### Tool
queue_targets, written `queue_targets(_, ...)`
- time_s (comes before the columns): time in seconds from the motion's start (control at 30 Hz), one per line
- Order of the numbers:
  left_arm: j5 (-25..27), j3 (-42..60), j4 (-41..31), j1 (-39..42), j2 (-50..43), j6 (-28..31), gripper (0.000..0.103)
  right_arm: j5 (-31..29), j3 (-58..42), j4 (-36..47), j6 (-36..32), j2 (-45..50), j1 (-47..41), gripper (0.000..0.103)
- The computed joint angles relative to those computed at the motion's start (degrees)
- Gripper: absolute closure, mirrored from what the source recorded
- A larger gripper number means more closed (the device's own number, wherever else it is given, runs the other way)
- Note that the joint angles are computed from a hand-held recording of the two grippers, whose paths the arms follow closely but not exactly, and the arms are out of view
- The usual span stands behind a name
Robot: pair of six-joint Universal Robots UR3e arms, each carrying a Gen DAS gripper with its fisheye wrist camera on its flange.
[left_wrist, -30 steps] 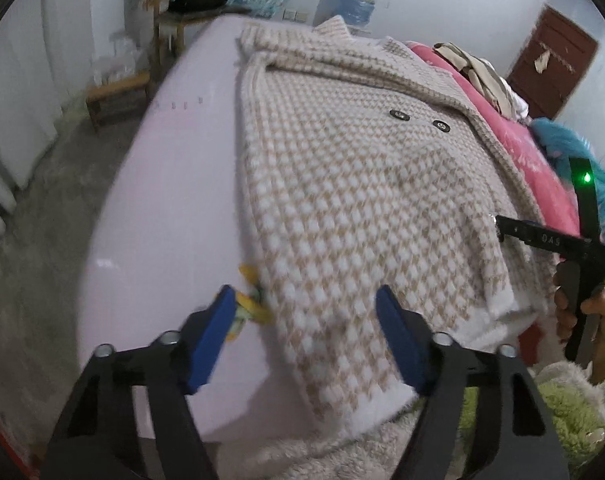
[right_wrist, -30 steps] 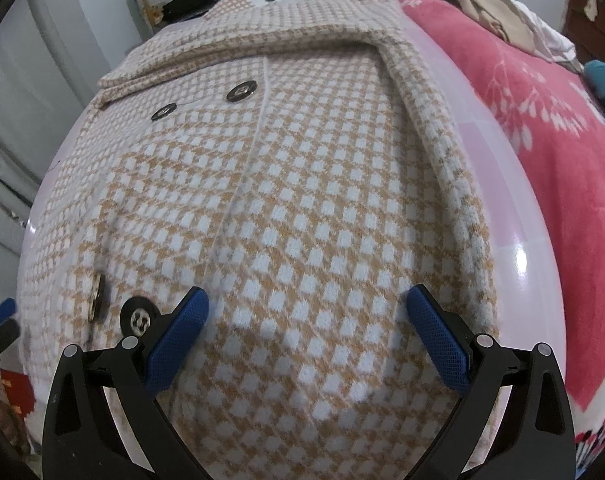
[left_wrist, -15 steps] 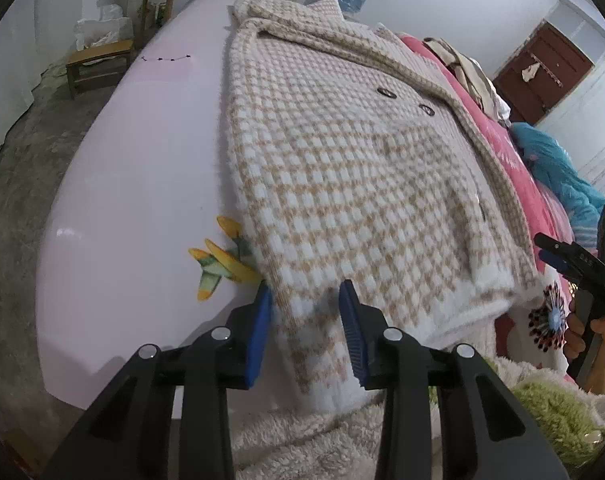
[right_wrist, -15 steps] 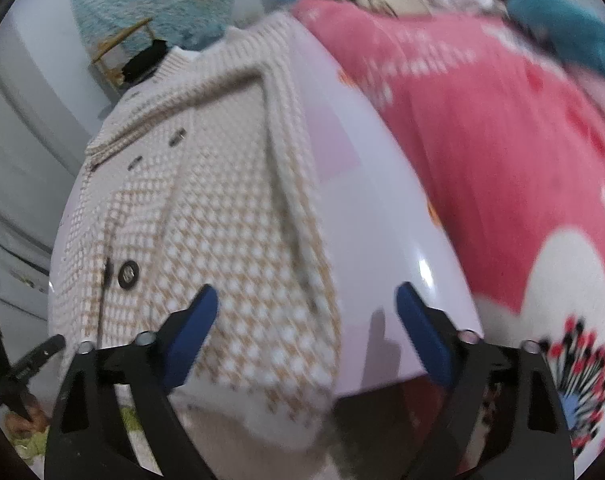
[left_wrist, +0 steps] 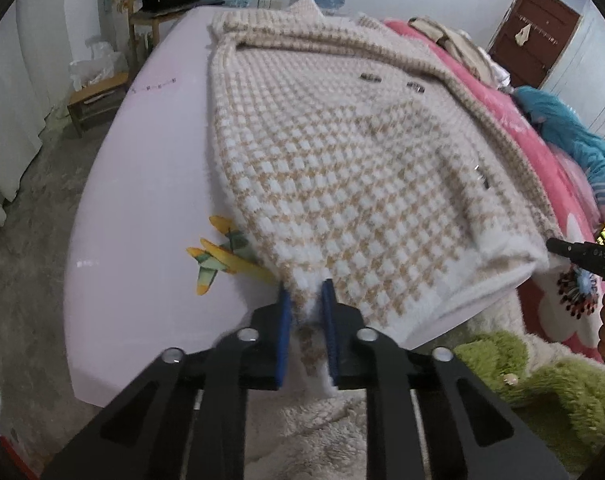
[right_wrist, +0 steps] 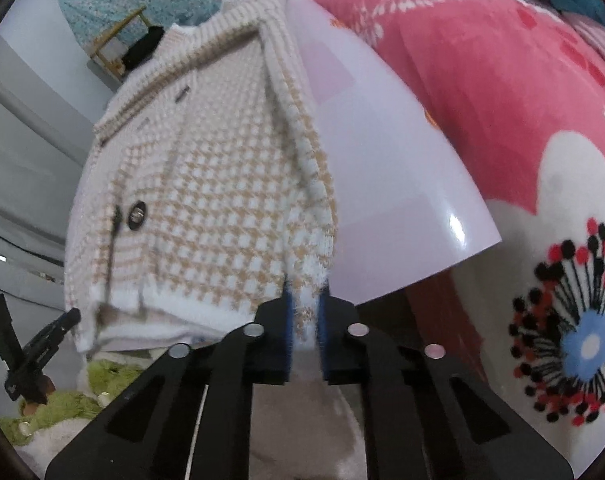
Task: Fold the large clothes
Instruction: 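Grasp the coat hem edge with both grippers, then lift the held hem and fold it toward the collar with both grippers, release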
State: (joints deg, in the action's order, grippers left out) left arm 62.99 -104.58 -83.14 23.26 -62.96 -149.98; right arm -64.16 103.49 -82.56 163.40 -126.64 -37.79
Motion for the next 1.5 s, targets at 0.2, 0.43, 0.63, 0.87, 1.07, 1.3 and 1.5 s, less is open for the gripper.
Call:
queue_targets(0.2, -11.1, 7.1, -11.6, 8.4, 0.9, 7.0, 0.094, 9.6, -9.0, 7.9, -3.5, 0.7, -6.8, 0.097)
queue_targets(0.43, -20.1, 20.3, -13.4, 9.7, -9.2, 2.2, 0.095, 18.3, -16.6, 8.6, -3.9, 6.6, -10.7, 0.097)
queue_targets(0.63, -16.2, 29.9, 2.7, 3.2, -23.0, -10.9, 0.095, 19.2, -19.5, -7.9, 7.8, 16.7, -4.7, 0.097)
queue_targets(0.87, -7.5, 49.6, 8.3, -4.7, -43.0, -19.2, 0.095, 14.1, -30.3, -25.0, 19.5, 35.6, 6.0, 0.097)
queue_targets(1.07, -3.9, 72.3, -1.2, -7.4, -60.9, -23.5, 0.092, 10.7, -42.5, -29.3, 24.2, 51.9, 11.5, 0.090)
queue_targets(1.3, -6.1, 85.5, -11.0, -7.0, -69.6, -23.6, 0.073, 11.8, -47.9, -28.2, 25.2, 61.9, 12.5, 0.047)
queue_targets(1.5, -4.6, 72.2, -1.8, -5.1, -61.4, -25.5, 0.041, 14.6, -40.8, -31.2, 24.6, 57.2, 10.5, 0.035)
